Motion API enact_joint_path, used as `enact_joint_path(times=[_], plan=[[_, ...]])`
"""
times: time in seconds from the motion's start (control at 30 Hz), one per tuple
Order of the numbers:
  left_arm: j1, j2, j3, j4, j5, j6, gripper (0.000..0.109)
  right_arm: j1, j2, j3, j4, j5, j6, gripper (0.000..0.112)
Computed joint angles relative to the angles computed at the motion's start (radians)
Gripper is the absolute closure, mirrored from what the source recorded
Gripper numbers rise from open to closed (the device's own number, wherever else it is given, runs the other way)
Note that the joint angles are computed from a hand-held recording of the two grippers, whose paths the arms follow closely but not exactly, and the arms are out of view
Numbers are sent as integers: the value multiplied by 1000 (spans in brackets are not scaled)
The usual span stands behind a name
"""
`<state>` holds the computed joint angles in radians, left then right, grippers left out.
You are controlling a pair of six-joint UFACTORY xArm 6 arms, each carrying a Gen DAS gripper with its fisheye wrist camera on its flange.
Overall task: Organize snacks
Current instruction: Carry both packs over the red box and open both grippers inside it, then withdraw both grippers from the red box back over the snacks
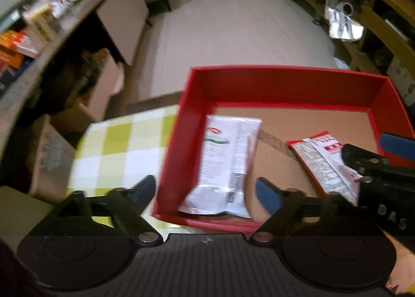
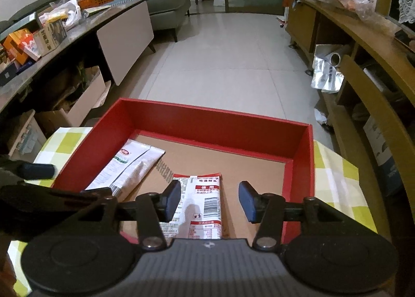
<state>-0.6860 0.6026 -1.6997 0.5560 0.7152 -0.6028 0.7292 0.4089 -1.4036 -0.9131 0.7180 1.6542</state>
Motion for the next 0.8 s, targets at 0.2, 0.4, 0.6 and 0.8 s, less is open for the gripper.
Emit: enact_joint_path(times=[0.2, 0.4, 0.6, 0.8], plan=[[-2, -40, 35, 30, 14, -13, 18, 16, -21, -1, 16, 31, -20, 57], [-12, -100, 112, 51, 23, -16, 18, 44, -55, 8, 56, 78, -54, 56], [-17, -188, 224, 50, 14, -36, 18, 93, -83, 20, 88, 133, -103, 54], [-25, -259, 313, 55, 12, -57, 18, 129, -108, 47, 111, 147, -119, 50]])
